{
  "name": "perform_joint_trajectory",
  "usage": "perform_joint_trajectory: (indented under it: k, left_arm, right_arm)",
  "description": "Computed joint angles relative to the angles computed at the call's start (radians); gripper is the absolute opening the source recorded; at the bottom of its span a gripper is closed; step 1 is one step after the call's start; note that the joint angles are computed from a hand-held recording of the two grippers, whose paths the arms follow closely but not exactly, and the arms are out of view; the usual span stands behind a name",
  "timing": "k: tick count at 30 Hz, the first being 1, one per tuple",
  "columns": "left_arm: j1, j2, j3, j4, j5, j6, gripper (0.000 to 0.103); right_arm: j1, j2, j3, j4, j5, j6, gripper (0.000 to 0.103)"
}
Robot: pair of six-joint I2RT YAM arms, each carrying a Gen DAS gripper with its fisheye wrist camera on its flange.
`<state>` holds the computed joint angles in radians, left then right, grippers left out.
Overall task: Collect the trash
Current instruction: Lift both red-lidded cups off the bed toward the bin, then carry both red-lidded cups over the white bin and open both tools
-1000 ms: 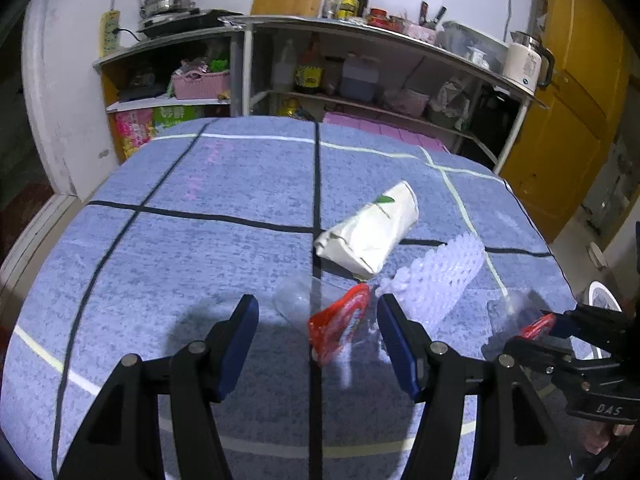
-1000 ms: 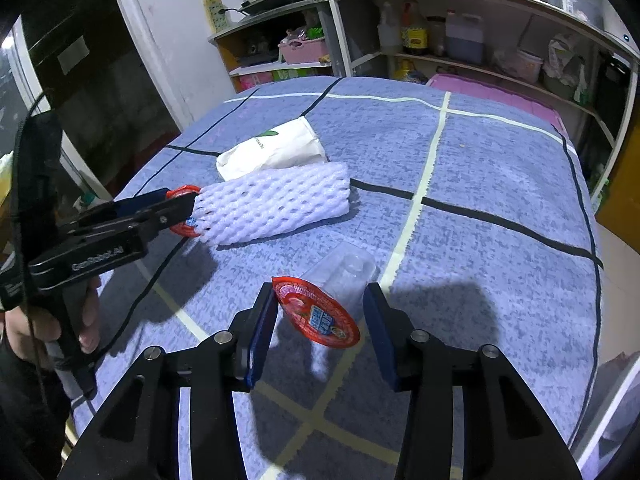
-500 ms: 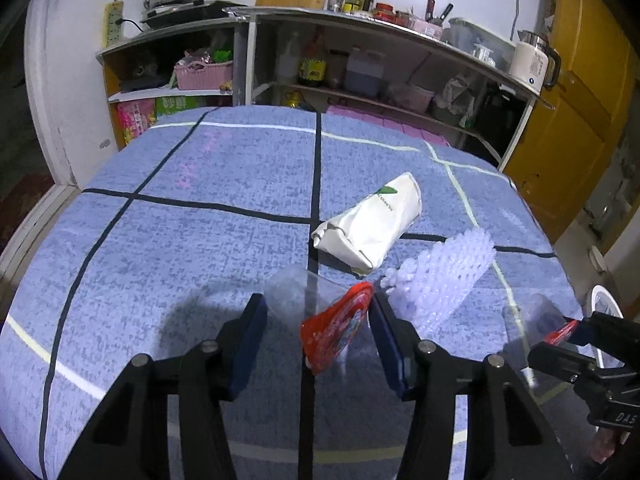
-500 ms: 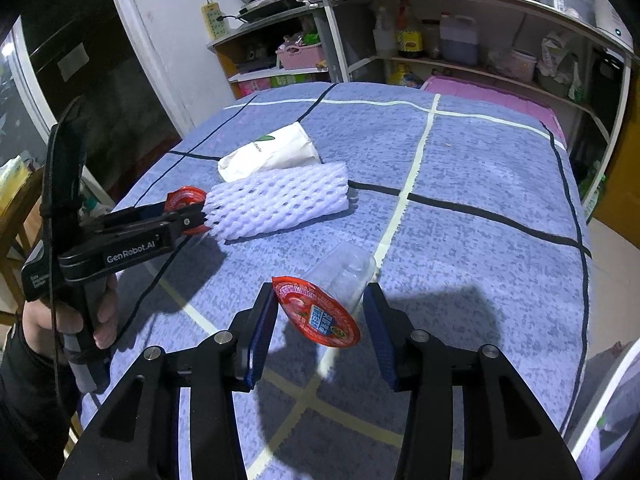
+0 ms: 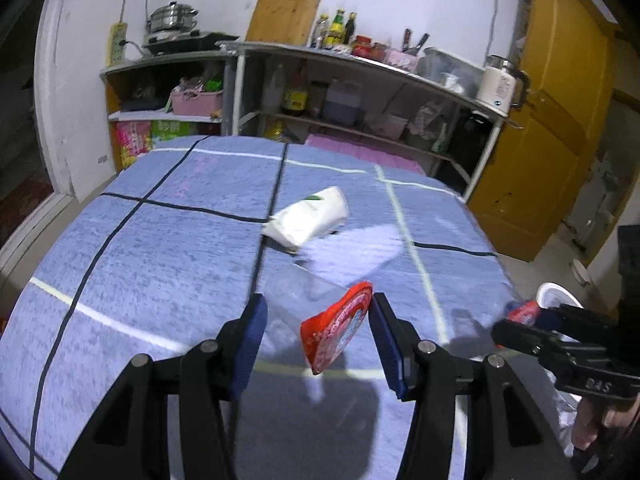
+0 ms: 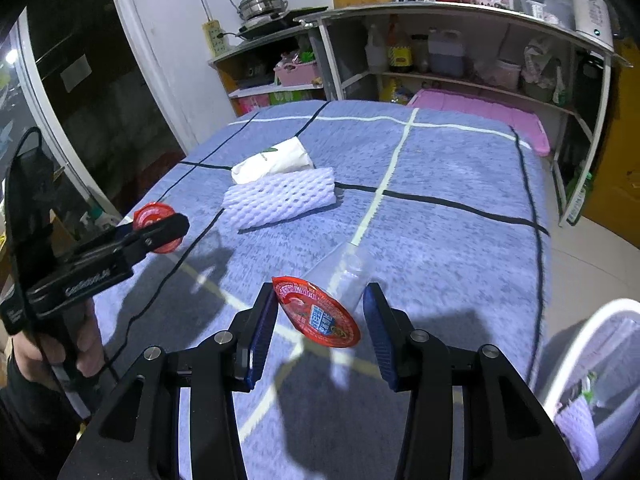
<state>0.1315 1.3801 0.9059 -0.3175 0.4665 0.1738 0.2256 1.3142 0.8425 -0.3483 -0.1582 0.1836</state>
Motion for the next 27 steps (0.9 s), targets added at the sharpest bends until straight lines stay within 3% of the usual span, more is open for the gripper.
perform_joint_trajectory:
  k: [16,27]
  left_arm:
    - [-0.178,-0.379,-0.159,-0.146,0.018,-0.063,0.055]
    - [-0.447,-0.467,-0.207,-0.149,-0.092,-0.161,0.055]
  right_arm:
    - [-0.083,-0.441,-0.153,-0.226,0.001,-0.005,0.046]
    - [-0.362,-0.665,-0.206,-0.417,-0.131,-0.127,0.046]
